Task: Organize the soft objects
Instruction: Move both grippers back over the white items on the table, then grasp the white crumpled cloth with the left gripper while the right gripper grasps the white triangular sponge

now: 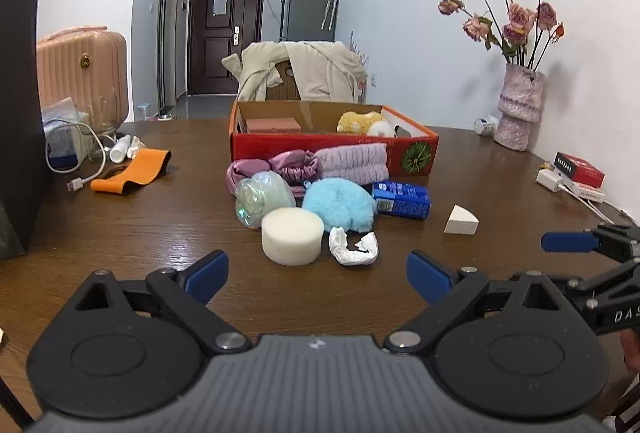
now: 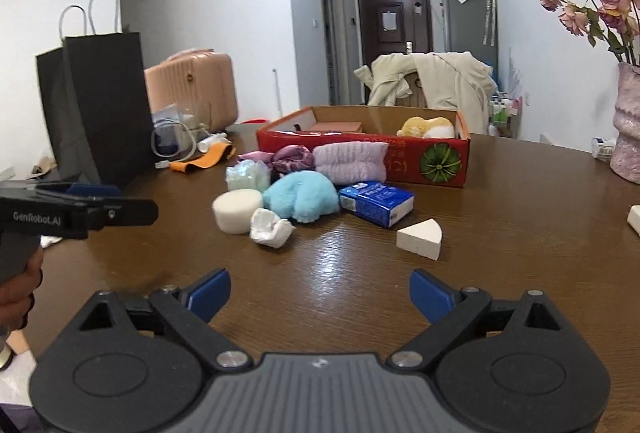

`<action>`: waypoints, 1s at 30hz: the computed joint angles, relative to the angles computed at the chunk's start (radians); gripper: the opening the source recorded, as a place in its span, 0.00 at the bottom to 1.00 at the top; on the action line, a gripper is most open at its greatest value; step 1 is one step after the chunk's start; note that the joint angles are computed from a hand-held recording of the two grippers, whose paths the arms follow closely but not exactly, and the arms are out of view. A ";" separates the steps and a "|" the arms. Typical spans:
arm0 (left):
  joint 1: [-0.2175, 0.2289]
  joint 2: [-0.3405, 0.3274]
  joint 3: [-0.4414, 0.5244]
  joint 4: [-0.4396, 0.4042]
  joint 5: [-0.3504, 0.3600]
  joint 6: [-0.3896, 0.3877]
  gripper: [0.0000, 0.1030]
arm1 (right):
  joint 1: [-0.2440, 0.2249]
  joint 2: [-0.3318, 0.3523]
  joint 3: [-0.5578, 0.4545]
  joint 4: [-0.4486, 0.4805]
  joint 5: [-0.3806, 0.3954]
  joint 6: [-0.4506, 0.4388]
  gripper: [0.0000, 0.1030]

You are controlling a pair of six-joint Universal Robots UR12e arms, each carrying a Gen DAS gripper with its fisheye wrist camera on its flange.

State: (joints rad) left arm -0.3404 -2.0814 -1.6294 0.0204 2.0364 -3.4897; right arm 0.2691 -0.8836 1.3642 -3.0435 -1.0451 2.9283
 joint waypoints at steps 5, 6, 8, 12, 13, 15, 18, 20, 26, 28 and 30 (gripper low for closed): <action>0.017 -0.025 0.032 -0.043 -0.100 0.011 0.85 | 0.006 0.022 -0.043 0.013 -0.048 0.022 0.89; 0.019 -0.038 0.053 -0.070 -0.109 0.015 0.83 | 0.008 0.030 -0.058 0.019 -0.066 0.031 0.89; 0.019 -0.068 0.097 -0.099 -0.117 0.040 0.78 | 0.009 0.046 -0.087 0.038 -0.102 0.048 0.87; 0.026 -0.122 0.176 -0.140 -0.130 0.077 0.75 | 0.006 0.069 -0.129 0.067 -0.137 0.073 0.84; 0.029 -0.131 0.190 -0.153 -0.137 0.075 0.74 | 0.005 0.075 -0.140 0.076 -0.142 0.071 0.84; 0.035 -0.146 0.218 -0.187 -0.137 0.062 0.73 | 0.004 0.088 -0.165 0.094 -0.151 0.065 0.83; 0.041 -0.162 0.244 -0.214 -0.128 0.051 0.73 | 0.005 0.110 -0.206 0.124 -0.158 0.059 0.82; 0.045 -0.168 0.253 -0.225 -0.133 0.035 0.65 | 0.006 0.132 -0.246 0.153 -0.152 0.054 0.80; 0.053 -0.176 0.267 -0.258 -0.147 0.017 0.38 | 0.015 0.194 -0.355 0.233 -0.160 0.057 0.68; 0.051 -0.178 0.267 -0.253 -0.133 0.024 0.34 | 0.018 0.208 -0.377 0.249 -0.172 0.059 0.64; 0.051 -0.178 0.265 -0.245 -0.138 0.025 0.30 | 0.020 0.217 -0.393 0.269 -0.176 0.058 0.56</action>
